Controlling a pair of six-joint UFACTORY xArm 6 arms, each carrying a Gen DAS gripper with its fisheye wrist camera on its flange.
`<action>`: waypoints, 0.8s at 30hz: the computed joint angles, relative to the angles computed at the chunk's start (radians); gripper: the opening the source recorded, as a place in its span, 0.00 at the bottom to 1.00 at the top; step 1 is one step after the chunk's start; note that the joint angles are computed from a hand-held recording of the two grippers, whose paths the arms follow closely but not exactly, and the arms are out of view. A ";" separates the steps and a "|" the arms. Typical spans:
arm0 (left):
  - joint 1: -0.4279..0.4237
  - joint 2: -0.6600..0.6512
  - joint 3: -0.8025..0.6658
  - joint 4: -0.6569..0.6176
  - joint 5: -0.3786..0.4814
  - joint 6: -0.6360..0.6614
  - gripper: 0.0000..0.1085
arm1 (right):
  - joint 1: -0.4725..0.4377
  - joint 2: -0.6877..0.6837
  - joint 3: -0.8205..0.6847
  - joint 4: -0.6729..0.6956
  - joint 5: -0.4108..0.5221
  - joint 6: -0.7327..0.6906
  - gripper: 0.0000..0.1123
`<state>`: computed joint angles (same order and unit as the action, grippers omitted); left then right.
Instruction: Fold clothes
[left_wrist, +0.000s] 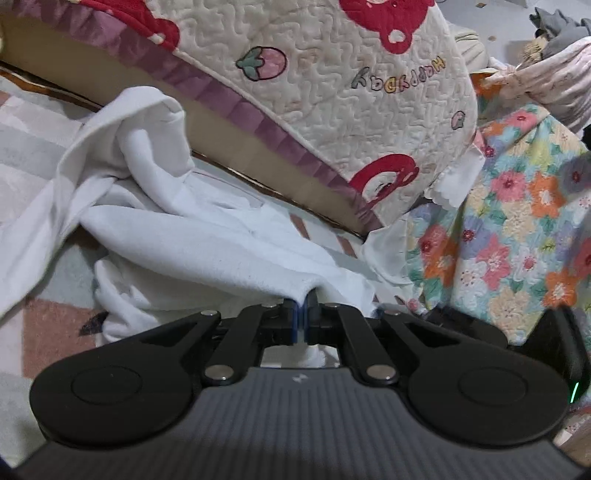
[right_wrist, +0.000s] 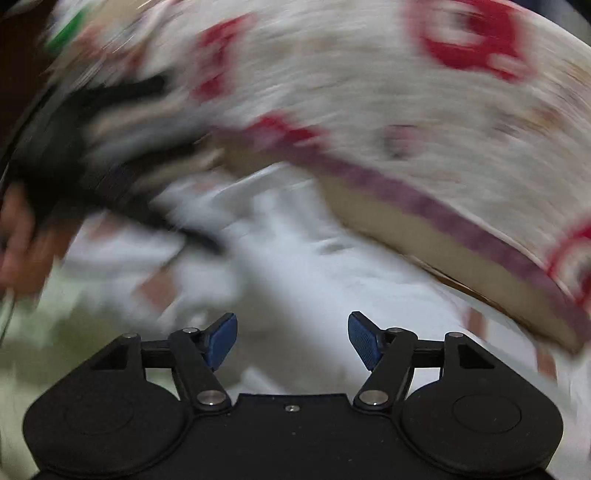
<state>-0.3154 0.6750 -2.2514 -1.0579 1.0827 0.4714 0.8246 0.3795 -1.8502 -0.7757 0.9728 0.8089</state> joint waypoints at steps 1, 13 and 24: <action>0.001 -0.011 0.011 0.005 -0.005 0.002 0.02 | 0.012 0.049 -0.056 -0.006 0.026 -0.070 0.61; 0.018 -0.109 0.173 -0.213 -0.199 0.243 0.06 | -0.100 0.323 -0.497 0.096 -0.025 -0.358 0.01; -0.060 -0.156 0.306 0.047 -0.237 0.339 0.42 | -0.267 0.130 -0.161 0.225 -0.305 0.148 0.02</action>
<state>-0.3751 0.5192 -1.9454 -1.0113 0.8455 0.8107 0.5578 0.5098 -2.0108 -0.5506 0.6675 0.9568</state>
